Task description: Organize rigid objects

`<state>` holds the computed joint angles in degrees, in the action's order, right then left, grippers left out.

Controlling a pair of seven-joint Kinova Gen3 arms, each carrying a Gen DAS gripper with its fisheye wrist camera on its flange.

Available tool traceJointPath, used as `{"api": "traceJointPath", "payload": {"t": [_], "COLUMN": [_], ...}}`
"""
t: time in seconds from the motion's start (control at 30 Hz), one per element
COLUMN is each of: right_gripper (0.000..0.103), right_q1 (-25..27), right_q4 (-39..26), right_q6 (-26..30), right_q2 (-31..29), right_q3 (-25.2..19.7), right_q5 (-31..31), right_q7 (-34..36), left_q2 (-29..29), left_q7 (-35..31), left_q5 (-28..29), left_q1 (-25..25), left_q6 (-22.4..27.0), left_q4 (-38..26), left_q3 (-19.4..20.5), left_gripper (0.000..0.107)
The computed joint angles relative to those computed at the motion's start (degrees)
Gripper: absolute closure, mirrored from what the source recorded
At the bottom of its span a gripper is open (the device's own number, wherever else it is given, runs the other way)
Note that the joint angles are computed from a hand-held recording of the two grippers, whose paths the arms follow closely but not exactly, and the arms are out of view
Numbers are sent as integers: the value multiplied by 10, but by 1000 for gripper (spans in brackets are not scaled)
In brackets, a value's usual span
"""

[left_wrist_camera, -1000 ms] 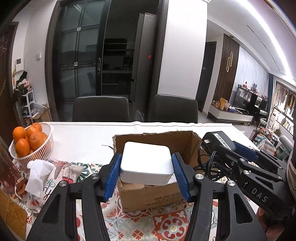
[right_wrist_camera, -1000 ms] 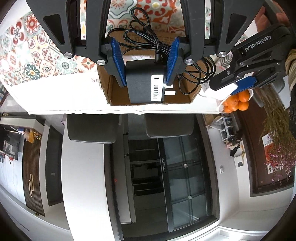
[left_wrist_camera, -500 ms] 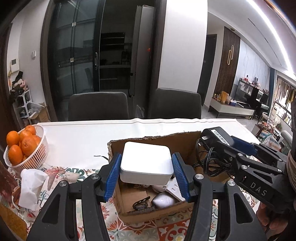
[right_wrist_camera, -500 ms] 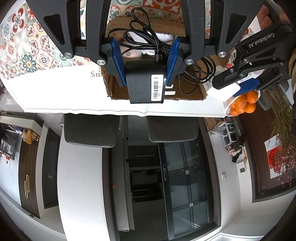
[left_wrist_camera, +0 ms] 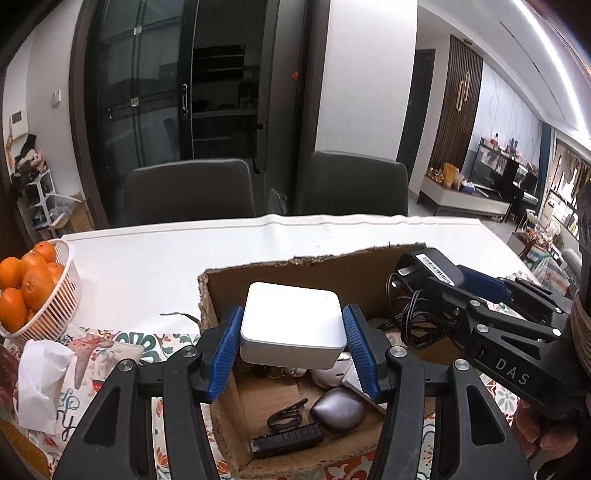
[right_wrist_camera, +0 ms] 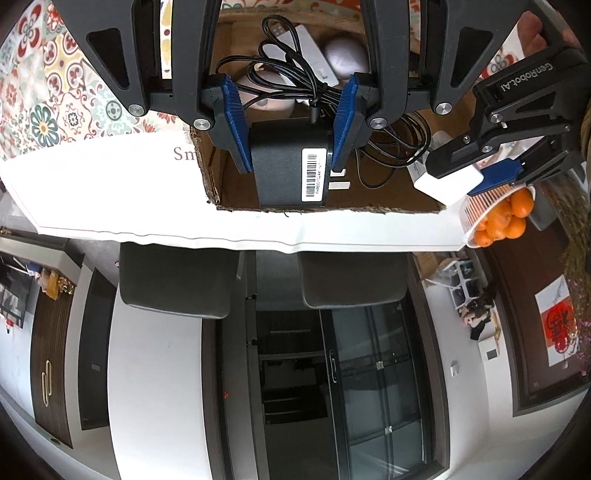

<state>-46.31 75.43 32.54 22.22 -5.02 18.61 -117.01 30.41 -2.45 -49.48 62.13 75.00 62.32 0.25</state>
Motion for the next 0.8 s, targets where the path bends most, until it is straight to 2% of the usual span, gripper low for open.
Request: {"api": "traceJointPath", "payload": {"t": [0.3, 0.43, 0.8], "right_gripper": [60, 60, 59], "right_q1": [18, 12, -2], "right_q4": [-19, -16, 10], "right_q6": [17, 11, 9], "right_q2": [25, 24, -2], "right_q3": [-12, -2, 7], "right_q5": [-30, -30, -10], "right_q7": [35, 32, 5], "left_q2": [8, 7, 22], "left_q7": [-19, -18, -8], "left_q5": [28, 32, 14], "left_q1": [-18, -20, 17], "left_q6": [-13, -23, 35], "left_q4": [-5, 0, -36], "left_q3": [2, 0, -12], "left_gripper": [52, 53, 53]}}
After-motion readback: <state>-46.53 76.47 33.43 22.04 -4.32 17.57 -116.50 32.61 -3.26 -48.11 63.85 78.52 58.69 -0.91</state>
